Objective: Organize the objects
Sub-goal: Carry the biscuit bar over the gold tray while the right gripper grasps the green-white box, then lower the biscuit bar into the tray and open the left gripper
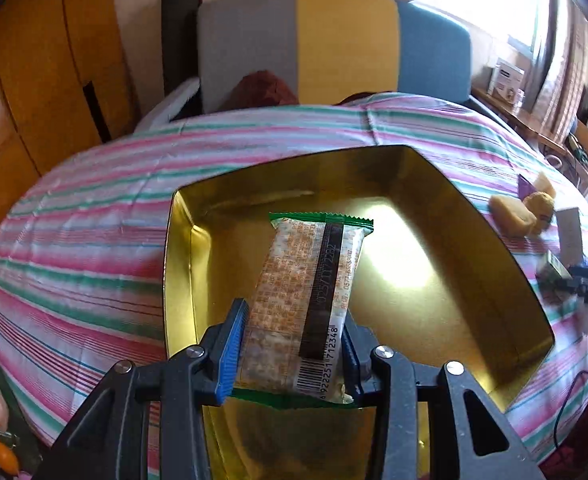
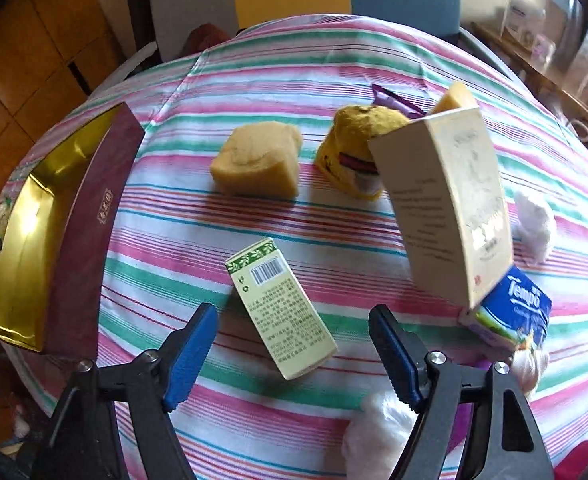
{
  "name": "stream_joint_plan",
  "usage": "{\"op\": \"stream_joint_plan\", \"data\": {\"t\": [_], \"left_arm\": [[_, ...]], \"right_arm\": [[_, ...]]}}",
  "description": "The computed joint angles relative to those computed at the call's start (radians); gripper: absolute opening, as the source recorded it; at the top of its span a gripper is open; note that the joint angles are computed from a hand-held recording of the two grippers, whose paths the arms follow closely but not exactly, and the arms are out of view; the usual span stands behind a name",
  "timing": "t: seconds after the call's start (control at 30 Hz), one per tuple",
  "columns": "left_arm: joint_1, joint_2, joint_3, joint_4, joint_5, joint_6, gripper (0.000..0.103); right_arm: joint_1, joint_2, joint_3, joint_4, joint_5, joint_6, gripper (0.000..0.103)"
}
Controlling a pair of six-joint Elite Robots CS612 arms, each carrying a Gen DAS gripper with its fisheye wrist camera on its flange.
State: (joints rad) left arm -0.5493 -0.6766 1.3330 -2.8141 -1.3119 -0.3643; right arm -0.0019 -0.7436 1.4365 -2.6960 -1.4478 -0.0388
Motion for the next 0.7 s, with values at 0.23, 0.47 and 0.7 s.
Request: {"op": "stream_joint_plan", "data": {"t": [0.23, 0.47, 0.7], "left_arm": [[0.050, 0.046, -0.101, 0.108, -0.077, -0.071, 0.042], [0.059, 0.094, -0.190, 0.204, -0.016, -0.099, 0.042], [0.057, 0.103, -0.219, 0.226, 0.038, -0.140, 0.056]], "right_arm": [[0.027, 0.040, -0.062, 0.059, -0.053, -0.114, 0.052], [0.024, 0.040, -0.057, 0.025, -0.078, -0.123, 0.031], [0.025, 0.038, -0.052, 0.015, -0.082, -0.132, 0.030]]}}
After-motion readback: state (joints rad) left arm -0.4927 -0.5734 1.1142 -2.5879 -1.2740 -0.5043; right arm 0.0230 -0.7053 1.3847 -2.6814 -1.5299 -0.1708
